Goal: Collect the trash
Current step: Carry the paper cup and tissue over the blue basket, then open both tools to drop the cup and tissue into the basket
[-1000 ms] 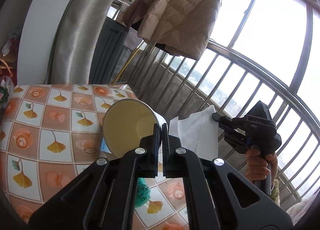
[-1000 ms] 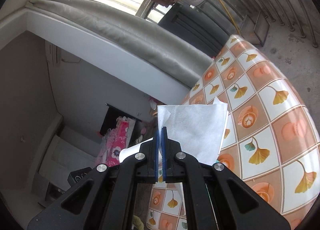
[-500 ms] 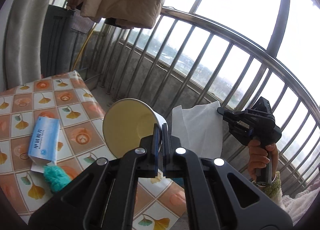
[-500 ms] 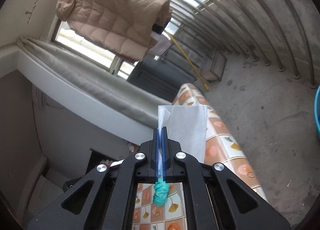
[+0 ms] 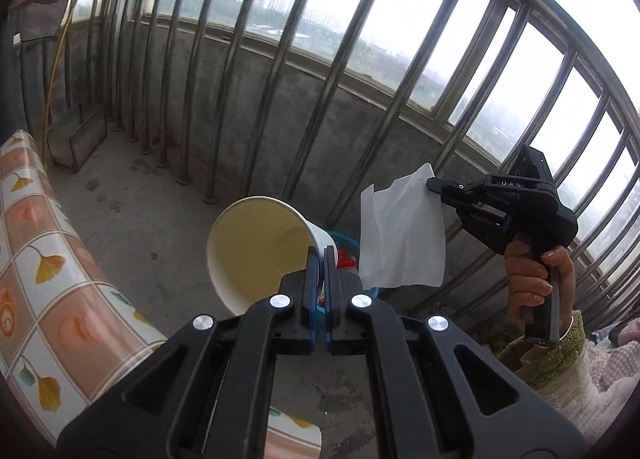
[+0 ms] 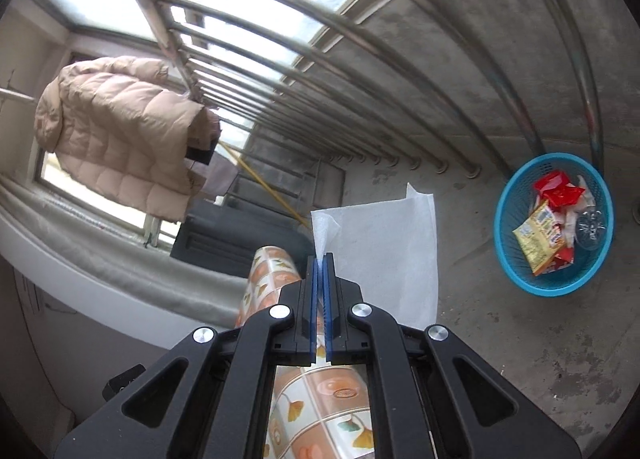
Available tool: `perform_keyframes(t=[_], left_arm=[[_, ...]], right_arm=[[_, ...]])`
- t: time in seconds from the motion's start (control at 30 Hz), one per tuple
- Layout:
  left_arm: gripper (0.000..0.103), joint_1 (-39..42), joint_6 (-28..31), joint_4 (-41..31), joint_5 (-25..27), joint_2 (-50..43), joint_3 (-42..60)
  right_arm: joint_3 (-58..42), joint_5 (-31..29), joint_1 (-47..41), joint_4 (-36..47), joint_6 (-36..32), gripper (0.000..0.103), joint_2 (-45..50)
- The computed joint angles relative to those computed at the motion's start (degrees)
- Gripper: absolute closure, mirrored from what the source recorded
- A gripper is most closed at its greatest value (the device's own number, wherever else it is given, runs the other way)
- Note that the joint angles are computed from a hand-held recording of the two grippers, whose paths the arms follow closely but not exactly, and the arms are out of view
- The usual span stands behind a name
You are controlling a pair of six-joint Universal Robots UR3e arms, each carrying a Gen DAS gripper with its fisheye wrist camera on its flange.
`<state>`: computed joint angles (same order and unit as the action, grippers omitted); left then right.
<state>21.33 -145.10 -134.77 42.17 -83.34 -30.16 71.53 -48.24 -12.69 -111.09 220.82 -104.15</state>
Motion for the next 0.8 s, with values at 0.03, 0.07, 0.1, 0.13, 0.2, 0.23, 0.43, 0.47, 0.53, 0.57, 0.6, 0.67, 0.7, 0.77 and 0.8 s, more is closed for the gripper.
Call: perform_keyframes(t=[0.03,0.07,0.1,0.13,0.2,0.23,0.43,0.47,0.53,0.57,0.6,0.67,0.7,0.77,0.8], left_arm=[[0.102,-5.9,-6.2,9.8,3.2,-0.4,-6.0],[0.102,-11.2,-11.3,17.9,6.2,-1.3,-10.8],[0.102,-15.0,-14.6,23.0,8.7,-2.8,-13.3],[0.102,-18.7,-17.7,27.0,11.1,-4.8,-14.3],[0.102,-24.2,-21.8,32.2,15.0,-9.0,-14.9],[0.102,-25.8,-23.2,33.7,16.2,-10.7,-14.8],[0.102,-29.8,-27.7,37.2,18.4,-16.8,-13.3],[0.102,-30.0,-27.9,37.5,18.5,-17.3,-13.2],[0.102,-30.2,-27.7,37.5,18.7,-17.6,-13.2],[0.102,-30.4,-27.8,37.8,19.0,-18.3,-13.0],[0.102,-30.6,-28.2,38.0,19.3,-18.8,-12.9],[0.102,-31.3,-29.4,38.8,19.8,-20.3,-12.4],[0.102,-31.5,-29.9,38.8,19.9,-21.2,-12.0],[0.102,-32.1,-30.9,38.8,20.0,-23.0,-10.7],[0.102,-32.4,-31.2,38.9,20.1,-23.5,-10.5]], right_arm=[[1.4,0.2,-1.1,0.5,-0.9,0.1,-0.4],[2.9,0.7,-2.5,1.0,-2.2,0.1,-0.8],[4.2,0.5,-3.2,0.8,-2.8,0.1,-0.7],[5.9,0.6,-3.9,0.6,-3.7,0.1,-0.6],[7.1,-0.2,-4.2,0.2,-4.9,0.1,1.0],[7.3,-0.4,-4.5,0.3,-5.9,0.1,2.3],[8.9,-1.8,-6.0,-3.4,-7.3,0.1,7.4],[9.8,-1.8,-6.4,-4.2,-7.4,0.1,7.7],[13.1,-1.4,-8.0,-6.1,-7.8,0.1,8.2],[14.6,-2.3,-8.3,-6.6,-7.9,0.1,8.4],[16.6,-3.3,-8.7,-7.5,-8.2,0.1,8.7],[19.6,-7.2,-8.8,-6.4,-9.7,0.095,10.1],[19.9,-10.8,-8.2,-5.1,-10.5,0.09,10.9],[23.9,-16.1,-7.6,-5.5,-10.5,0.074,10.2],[26.2,-16.9,-8.0,-6.1,-10.1,0.071,8.9]])
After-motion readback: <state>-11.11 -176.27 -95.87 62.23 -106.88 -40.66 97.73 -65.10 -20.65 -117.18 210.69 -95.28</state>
